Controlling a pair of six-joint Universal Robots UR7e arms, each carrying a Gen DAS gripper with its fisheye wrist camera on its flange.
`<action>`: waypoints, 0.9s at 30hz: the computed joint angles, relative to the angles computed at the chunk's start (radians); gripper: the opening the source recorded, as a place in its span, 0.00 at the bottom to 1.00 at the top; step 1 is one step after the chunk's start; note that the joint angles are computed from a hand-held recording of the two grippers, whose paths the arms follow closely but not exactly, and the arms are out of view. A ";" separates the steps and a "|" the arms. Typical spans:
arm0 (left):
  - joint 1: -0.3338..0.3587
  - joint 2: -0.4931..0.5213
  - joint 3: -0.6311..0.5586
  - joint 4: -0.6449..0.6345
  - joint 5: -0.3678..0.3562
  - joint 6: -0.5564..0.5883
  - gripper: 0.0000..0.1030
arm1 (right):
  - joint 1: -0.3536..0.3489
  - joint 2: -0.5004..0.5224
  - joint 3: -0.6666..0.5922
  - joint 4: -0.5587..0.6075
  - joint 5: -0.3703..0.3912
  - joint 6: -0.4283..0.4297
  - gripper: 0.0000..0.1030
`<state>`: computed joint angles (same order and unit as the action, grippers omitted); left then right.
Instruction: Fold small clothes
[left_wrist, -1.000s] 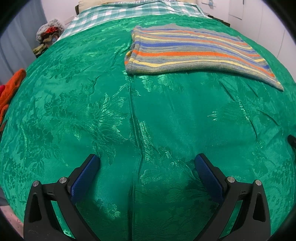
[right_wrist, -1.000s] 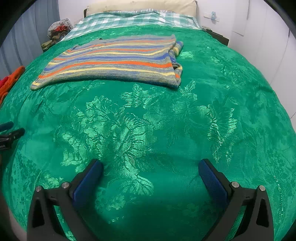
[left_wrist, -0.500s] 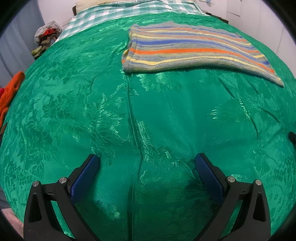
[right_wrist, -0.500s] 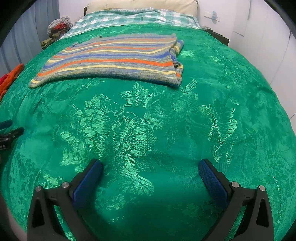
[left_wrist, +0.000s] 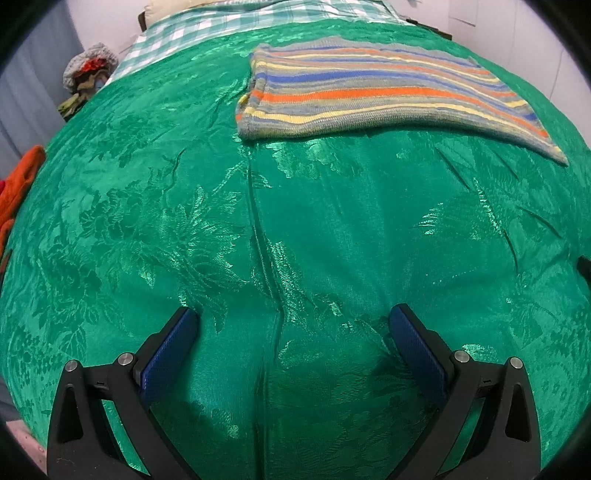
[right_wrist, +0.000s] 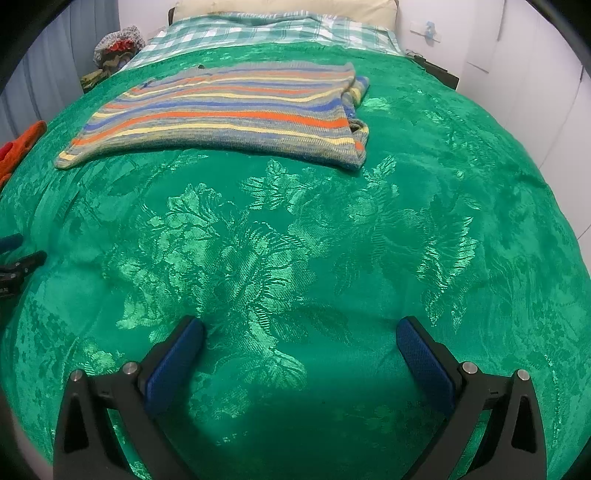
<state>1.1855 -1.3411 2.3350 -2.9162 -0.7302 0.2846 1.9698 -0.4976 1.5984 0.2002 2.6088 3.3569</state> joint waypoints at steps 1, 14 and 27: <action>0.001 0.001 -0.001 0.001 0.000 0.001 0.99 | 0.000 0.001 -0.001 0.002 0.000 0.001 1.00; 0.008 0.008 -0.013 0.007 -0.004 0.010 0.99 | -0.002 0.010 -0.013 0.018 0.007 0.004 1.00; -0.081 -0.117 0.016 0.096 -0.021 -0.005 0.98 | -0.019 -0.039 -0.029 0.150 -0.104 0.070 0.99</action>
